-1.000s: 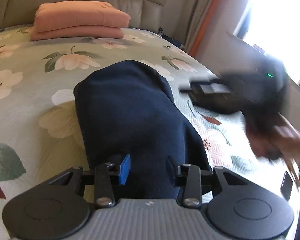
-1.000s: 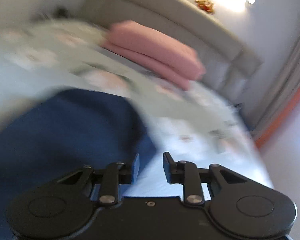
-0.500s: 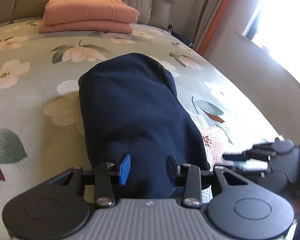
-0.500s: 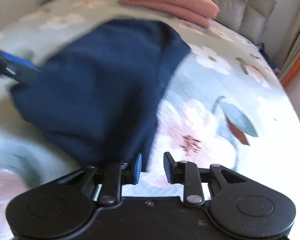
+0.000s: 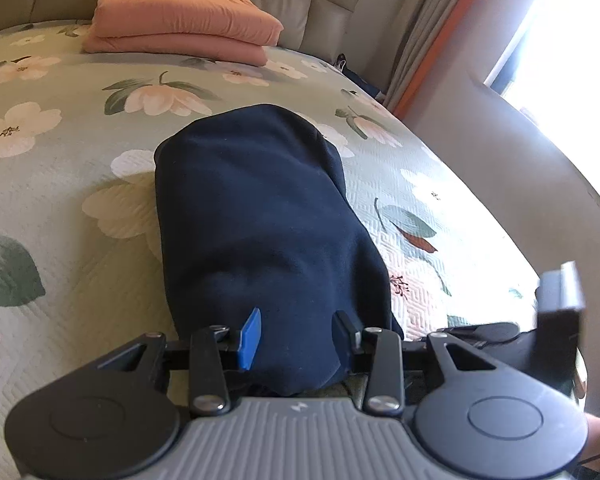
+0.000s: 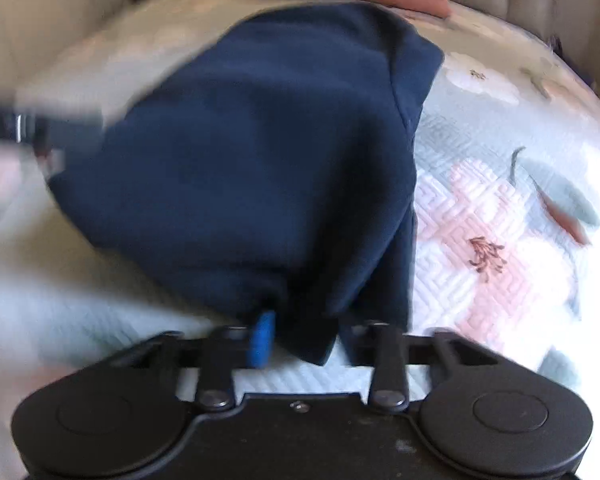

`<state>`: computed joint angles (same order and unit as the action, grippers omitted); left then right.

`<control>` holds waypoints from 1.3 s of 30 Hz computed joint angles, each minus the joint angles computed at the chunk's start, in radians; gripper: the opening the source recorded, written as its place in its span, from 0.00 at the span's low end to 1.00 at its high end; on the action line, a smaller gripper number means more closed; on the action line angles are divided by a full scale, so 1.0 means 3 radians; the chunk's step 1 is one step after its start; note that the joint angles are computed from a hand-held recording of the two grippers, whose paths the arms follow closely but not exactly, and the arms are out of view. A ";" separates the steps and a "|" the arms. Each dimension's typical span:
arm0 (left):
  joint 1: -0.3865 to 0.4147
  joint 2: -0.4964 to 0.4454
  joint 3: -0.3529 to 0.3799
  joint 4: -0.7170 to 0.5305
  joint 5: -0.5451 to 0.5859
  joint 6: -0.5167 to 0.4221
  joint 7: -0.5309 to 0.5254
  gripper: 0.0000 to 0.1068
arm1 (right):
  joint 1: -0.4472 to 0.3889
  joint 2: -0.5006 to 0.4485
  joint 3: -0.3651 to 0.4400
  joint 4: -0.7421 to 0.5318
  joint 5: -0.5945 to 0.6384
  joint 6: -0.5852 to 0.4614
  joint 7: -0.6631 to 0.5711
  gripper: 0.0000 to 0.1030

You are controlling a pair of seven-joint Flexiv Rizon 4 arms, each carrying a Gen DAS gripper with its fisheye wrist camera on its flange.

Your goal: Fold large clothes

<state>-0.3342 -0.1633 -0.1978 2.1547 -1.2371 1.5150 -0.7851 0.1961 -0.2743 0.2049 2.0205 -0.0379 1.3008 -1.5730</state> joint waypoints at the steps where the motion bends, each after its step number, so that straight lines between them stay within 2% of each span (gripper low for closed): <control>1: 0.0003 0.0000 0.0007 0.0003 0.0019 -0.0002 -0.0002 0.38 | 0.0085 0.0054 -0.0118 0.0085 -0.0195 0.0124 0.0087 0.11; 3: 0.0019 -0.0006 0.0028 0.0005 0.0094 -0.0028 -0.0057 0.38 | 0.0242 0.0144 -0.0443 0.0259 -0.0792 0.0314 0.0412 0.11; 5: 0.0045 -0.0024 0.0039 -0.0001 0.0187 -0.0065 -0.0146 0.38 | 0.0156 0.0122 -0.0436 0.0210 -0.0802 0.0182 0.0441 0.10; 7: 0.0068 -0.0033 -0.0007 -0.0016 0.0081 -0.0099 -0.0050 0.38 | 0.0067 0.0034 -0.0384 0.0143 -0.0785 0.0061 0.0372 0.10; 11: 0.0085 -0.0044 0.0023 -0.0034 0.0325 -0.0135 -0.0122 0.39 | 0.0004 -0.0085 -0.0294 -0.0010 -0.0731 -0.0321 0.0292 0.14; 13: 0.0110 -0.0039 -0.0070 -0.0070 0.0049 -0.0104 0.0151 0.40 | -0.0081 -0.0017 -0.0219 -0.0123 -0.0533 -0.0537 0.0212 0.20; 14: 0.0099 -0.0052 -0.0094 -0.0102 -0.0102 -0.0080 0.0285 0.40 | -0.0099 0.0023 -0.0229 -0.0139 -0.0477 -0.0553 0.0245 0.28; 15: 0.0085 -0.0082 -0.0090 -0.0140 -0.0169 -0.0081 0.0345 0.40 | -0.0095 0.0058 -0.0273 -0.0162 -0.0482 -0.0549 0.0341 0.31; 17: 0.0109 -0.0170 -0.0006 -0.0189 0.0066 -0.0289 0.0151 0.40 | -0.0029 0.0105 -0.0408 -0.0095 -0.0724 -0.0250 0.0591 0.31; 18: 0.0123 -0.0198 -0.0020 -0.0195 0.0052 -0.0328 0.0156 0.40 | -0.0006 0.0066 -0.0441 -0.0110 -0.0832 -0.0034 0.0623 0.31; 20: 0.0110 -0.0219 -0.0073 -0.0181 -0.0089 -0.0269 0.0289 0.40 | 0.0113 -0.0068 -0.0547 -0.0161 -0.1116 0.0370 0.0669 0.31; 21: 0.0095 -0.0213 -0.0063 -0.0167 -0.0056 -0.0255 0.0284 0.40 | 0.0271 -0.0168 -0.0724 -0.0192 -0.1372 0.0586 0.0806 0.31; 23: 0.0086 -0.0199 -0.0031 -0.0148 0.0076 -0.0270 0.0213 0.40 | 0.0442 -0.0386 -0.0919 -0.0308 -0.1556 0.0849 0.0945 0.29; 24: 0.0087 -0.0198 -0.0017 -0.0142 0.0165 -0.0270 0.0167 0.40 | 0.0471 -0.0499 -0.0918 -0.0386 -0.1587 0.0831 0.0984 0.25; 26: 0.0107 -0.0198 0.0014 -0.0137 0.0397 -0.0305 0.0072 0.40 | 0.0308 -0.0681 -0.0674 -0.0581 -0.1431 0.0569 0.0833 0.20; 27: 0.0127 -0.0196 0.0017 -0.0136 0.0493 -0.0331 0.0039 0.40 | 0.0250 -0.0727 -0.0617 -0.0592 -0.1339 0.0564 0.0756 0.15; 29: 0.0167 -0.0199 -0.0019 -0.0126 0.0552 -0.0323 0.0044 0.39 | 0.0319 -0.0645 -0.0777 -0.0434 -0.1458 0.0688 0.0724 0.13; 30: 0.0186 -0.0192 -0.0047 -0.0114 0.0521 -0.0304 0.0075 0.39 | 0.0292 -0.0596 -0.0792 -0.0390 -0.1561 0.0647 0.0739 0.13; 31: 0.0202 -0.0182 -0.0071 -0.0103 0.0468 -0.0294 0.0100 0.39 | 0.0235 -0.0564 -0.0699 -0.0398 -0.1500 0.0543 0.0660 0.13; 32: 0.0211 -0.0164 -0.0082 -0.0088 0.0415 -0.0289 0.0110 0.39 | 0.0094 -0.0557 -0.0498 -0.0429 -0.1309 0.0417 0.0469 0.15; 33: 0.0201 -0.0144 -0.0065 -0.0077 0.0431 -0.0285 0.0045 0.39 | -0.0093 -0.0552 -0.0269 -0.0485 -0.1113 0.0254 0.0261 0.25; 34: 0.0193 -0.0104 -0.0039 -0.0054 0.0466 -0.0293 -0.0037 0.39 | -0.0219 -0.0502 -0.0150 -0.0448 -0.0970 0.0189 0.0113 0.29; 36: 0.0179 -0.0013 0.0053 -0.0004 0.0666 -0.0334 -0.0282 0.40 | -0.0246 -0.0387 -0.0195 -0.0359 -0.0855 0.0163 0.0057 0.58; 38: 0.0191 0.0070 0.0153 0.0036 0.0934 -0.0361 -0.0541 0.42 | -0.0300 -0.0305 -0.0193 -0.0361 -0.0674 0.0110 0.0071 0.71; 39: 0.0212 0.0108 0.0186 0.0044 0.1024 -0.0388 -0.0622 0.43 | -0.0410 -0.0280 -0.0068 -0.0427 -0.0445 0.0014 -0.0012 0.72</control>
<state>-0.2706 -0.1309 -0.1420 2.1680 -0.9298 1.3986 -0.9718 0.0732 -0.3582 0.1846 1.8924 -0.1714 1.3049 -1.5765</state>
